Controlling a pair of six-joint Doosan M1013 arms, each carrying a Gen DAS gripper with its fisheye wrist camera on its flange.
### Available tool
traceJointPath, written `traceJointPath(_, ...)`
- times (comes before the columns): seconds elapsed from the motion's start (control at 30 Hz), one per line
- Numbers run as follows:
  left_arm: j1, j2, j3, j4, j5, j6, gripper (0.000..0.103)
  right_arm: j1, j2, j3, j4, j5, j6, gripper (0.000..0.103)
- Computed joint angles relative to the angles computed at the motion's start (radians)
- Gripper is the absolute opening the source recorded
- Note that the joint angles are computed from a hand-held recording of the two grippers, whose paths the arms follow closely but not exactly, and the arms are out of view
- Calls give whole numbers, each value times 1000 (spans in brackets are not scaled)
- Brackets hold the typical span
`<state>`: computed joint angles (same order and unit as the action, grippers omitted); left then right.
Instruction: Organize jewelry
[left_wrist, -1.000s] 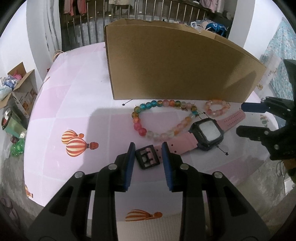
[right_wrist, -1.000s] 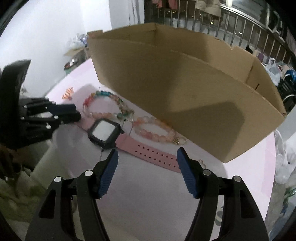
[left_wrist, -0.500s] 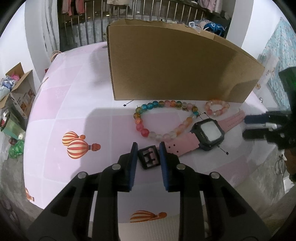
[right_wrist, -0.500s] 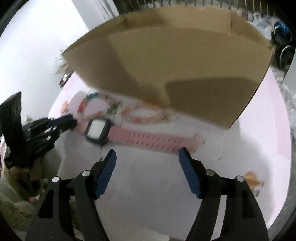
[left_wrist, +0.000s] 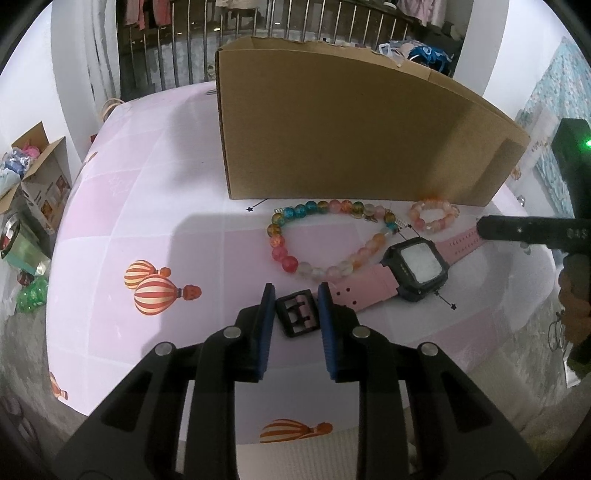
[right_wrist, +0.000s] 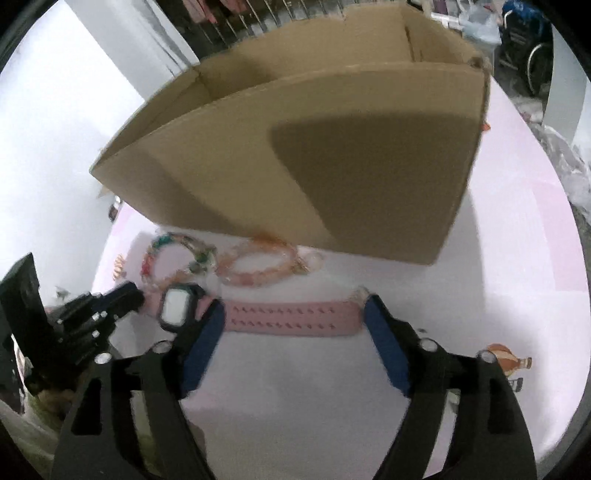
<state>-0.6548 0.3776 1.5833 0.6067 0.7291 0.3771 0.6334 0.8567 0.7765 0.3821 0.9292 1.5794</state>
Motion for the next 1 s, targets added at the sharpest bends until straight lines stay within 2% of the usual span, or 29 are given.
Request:
traceJointPath(0.07,0,0,0,0,0,-3,22,4,-1,0,-10,4,10,85)
traceJointPath(0.3,1,-2,5,7,-7,-9,22,-4,-17,34,89,-20,33,84)
traceJointPath(0.43,2,-3,6,8,-9,-13,22,-7,-27,59,168,-31,-2,83)
traceJointPath(0.5,1,-2,5,10,-8,-14,22,-3,-20,52,182,-17,-9,79)
traceJointPath(0.6,-1,-1,5,13,-6,-17,22,6,-23,57,161,-40,-5,76)
traceJointPath(0.73,-2,0,3,16,-3,-21,22,14,-21,50,89,-45,24,63)
traceJointPath(0.83,-6,2,1,30,7,-31,22,20,-22,47,44,-44,30,59)
traceJointPath(1.0,-9,4,-6,29,20,-42,22,8,-15,44,158,-24,-20,59)
